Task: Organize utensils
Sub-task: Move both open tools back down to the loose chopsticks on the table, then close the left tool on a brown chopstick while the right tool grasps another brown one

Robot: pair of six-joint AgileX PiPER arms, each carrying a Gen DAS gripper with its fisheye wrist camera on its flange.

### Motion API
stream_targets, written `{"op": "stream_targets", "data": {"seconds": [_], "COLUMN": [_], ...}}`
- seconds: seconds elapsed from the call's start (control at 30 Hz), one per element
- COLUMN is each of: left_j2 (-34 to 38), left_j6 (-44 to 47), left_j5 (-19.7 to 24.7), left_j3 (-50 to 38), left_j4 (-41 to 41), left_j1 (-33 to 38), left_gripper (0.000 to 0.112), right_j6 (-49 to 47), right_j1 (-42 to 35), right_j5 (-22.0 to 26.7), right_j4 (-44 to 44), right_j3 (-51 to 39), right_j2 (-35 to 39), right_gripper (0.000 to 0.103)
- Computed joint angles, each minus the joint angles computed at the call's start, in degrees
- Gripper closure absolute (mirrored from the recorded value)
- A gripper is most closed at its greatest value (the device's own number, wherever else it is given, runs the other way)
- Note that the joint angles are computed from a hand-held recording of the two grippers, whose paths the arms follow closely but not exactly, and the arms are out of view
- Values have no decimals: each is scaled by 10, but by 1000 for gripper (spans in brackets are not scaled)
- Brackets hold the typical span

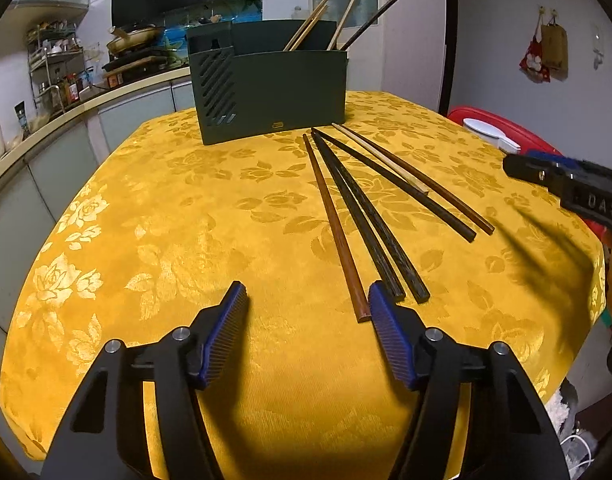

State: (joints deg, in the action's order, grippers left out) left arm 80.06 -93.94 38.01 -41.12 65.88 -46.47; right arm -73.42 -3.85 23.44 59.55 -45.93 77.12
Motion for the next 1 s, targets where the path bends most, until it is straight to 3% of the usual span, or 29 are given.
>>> {"op": "stream_targets", "data": {"seconds": [0.4,0.57,0.8,1.0], "left_j2": [-7,-13,-6,1], "left_j6": [-33,-37,-49,-73], "left_j5": [1,-20,-43,-45], "left_j3": [13,15,10,11], "left_j4": [21,22,38,58], "left_j1": [2,9,14,17], "left_gripper": [54,68,73,88], "right_j6": [-62,-50,-95,-123], "right_j1": [33,45,44,39], "right_j5": [-23,-24,-10,-3], "right_j4": [31,18,69,104], "right_j3": [25,21,20,18], "right_j2": [23,41,58,66], "right_gripper": [60,68,74,87]}}
